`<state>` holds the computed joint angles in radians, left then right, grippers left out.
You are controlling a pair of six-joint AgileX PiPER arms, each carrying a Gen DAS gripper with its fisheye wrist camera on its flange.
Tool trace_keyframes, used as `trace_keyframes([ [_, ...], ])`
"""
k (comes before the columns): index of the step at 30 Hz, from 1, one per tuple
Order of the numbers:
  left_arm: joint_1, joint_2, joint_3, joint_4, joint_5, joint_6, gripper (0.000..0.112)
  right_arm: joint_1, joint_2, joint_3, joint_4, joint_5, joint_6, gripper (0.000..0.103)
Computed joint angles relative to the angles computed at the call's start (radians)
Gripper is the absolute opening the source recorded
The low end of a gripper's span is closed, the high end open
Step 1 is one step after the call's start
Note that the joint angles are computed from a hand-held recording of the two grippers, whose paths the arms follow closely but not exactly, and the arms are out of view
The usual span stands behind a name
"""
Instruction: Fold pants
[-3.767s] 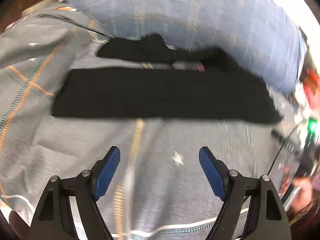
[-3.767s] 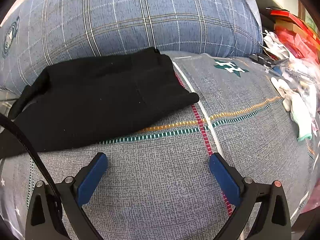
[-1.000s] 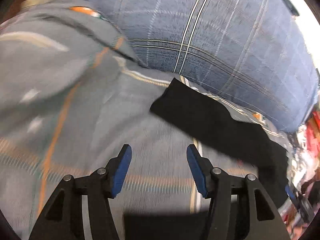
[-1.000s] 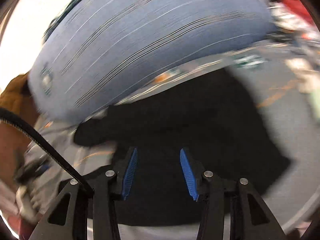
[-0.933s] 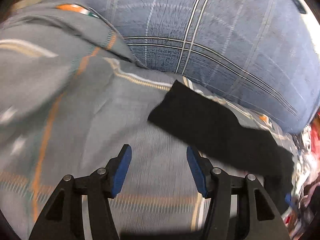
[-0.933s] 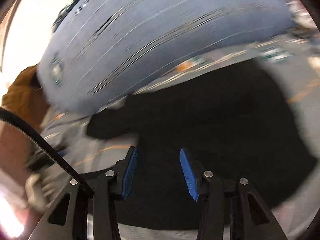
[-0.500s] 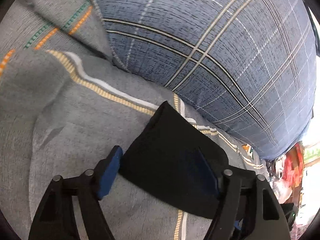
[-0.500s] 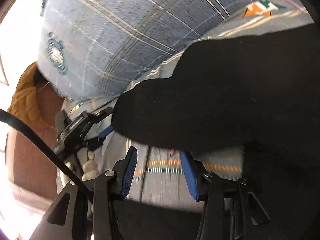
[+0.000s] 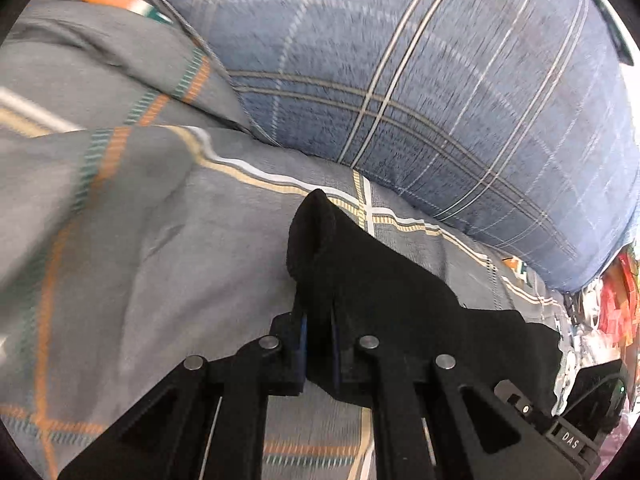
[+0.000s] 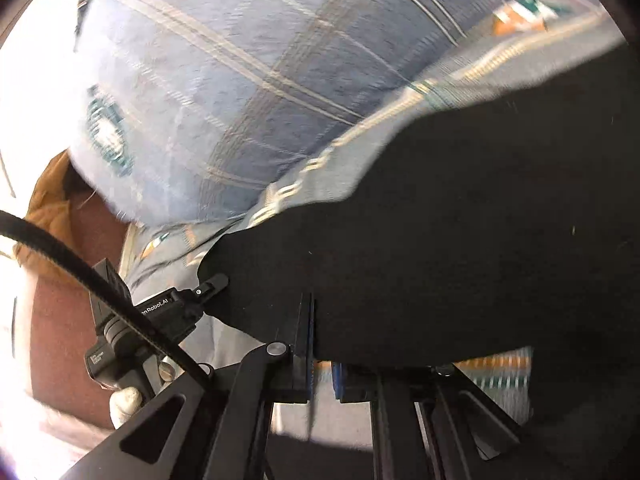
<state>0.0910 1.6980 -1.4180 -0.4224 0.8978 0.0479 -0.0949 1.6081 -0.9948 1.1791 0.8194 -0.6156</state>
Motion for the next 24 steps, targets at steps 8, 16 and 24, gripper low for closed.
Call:
trace_keyframes([
  [8, 0.088, -0.095, 0.184, 0.017, -0.037, 0.001, 0.01, 0.074, -0.009, 0.076, 0.025, 0.002, -0.007, 0.008],
  [16, 0.134, -0.164, 0.265, 0.013, -0.019, 0.01, 0.032, 0.046, -0.085, 0.147, -0.047, 0.026, -0.028, 0.049],
  [24, 0.169, -0.334, 0.267, 0.055, 0.037, 0.096, 0.046, -0.232, -0.326, 0.191, -0.264, 0.221, -0.201, 0.052],
])
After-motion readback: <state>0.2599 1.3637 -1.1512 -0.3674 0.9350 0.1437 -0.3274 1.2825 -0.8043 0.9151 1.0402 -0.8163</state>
